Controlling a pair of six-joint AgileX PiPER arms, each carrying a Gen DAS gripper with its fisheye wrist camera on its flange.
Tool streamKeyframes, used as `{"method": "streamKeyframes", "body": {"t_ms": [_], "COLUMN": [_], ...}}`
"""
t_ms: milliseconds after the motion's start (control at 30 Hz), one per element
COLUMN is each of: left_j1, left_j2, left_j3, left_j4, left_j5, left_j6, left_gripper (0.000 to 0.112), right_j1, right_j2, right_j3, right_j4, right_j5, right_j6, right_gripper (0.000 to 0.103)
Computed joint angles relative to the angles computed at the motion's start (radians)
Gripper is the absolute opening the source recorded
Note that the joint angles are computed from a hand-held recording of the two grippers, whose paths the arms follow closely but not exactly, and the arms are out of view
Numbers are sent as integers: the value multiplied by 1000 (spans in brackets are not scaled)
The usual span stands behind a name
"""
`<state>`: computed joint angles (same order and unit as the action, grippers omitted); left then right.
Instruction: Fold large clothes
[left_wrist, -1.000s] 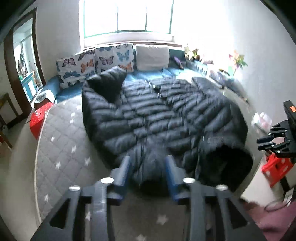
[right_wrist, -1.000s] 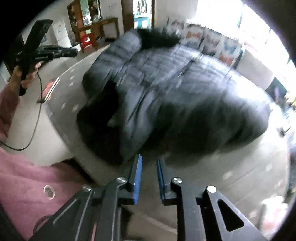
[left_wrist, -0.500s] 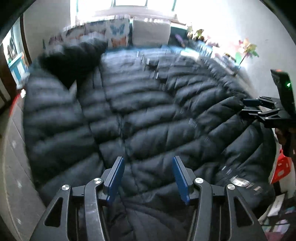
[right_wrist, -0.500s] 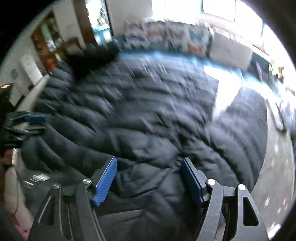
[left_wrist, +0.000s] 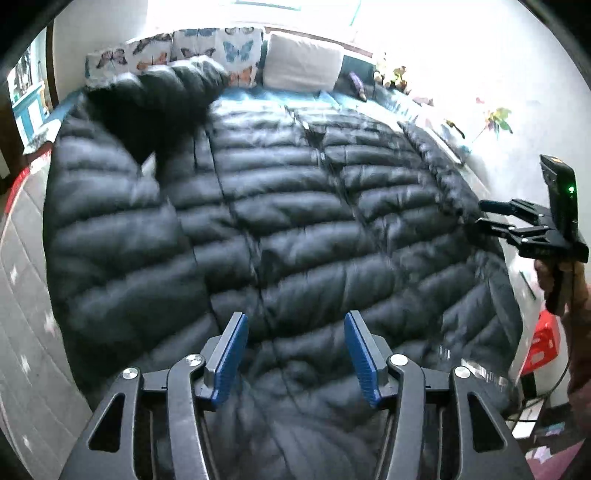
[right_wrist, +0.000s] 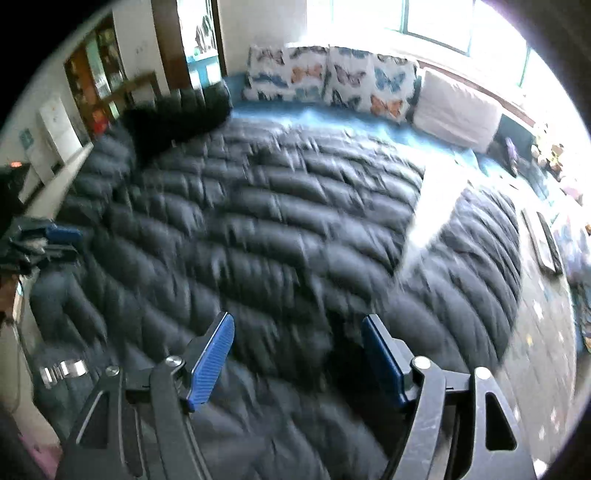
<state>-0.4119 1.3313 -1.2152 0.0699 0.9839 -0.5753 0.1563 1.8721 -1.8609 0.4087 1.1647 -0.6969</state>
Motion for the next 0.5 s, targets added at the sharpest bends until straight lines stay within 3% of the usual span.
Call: {"method": "streamKeyframes", "body": {"t_ms": [100, 200, 300, 500], "left_j1": [90, 181, 275, 345], "left_j2": [54, 94, 75, 190], "left_j3": [-39, -14, 11, -251], "left_j4": [-58, -91, -245, -274], "left_j5": [-9, -13, -36, 66], "left_j6": [54, 77, 192, 257], "left_gripper": [63, 63, 63, 64], "right_j1": [39, 46, 8, -62], "right_j2": [114, 188, 140, 117], "right_j3": [-113, -127, -21, -34], "right_j4": [-26, -109, -47, 35], "right_j5": [23, 19, -52, 7], "right_j6": [53, 104, 0, -27], "right_gripper": [79, 79, 79, 79]}}
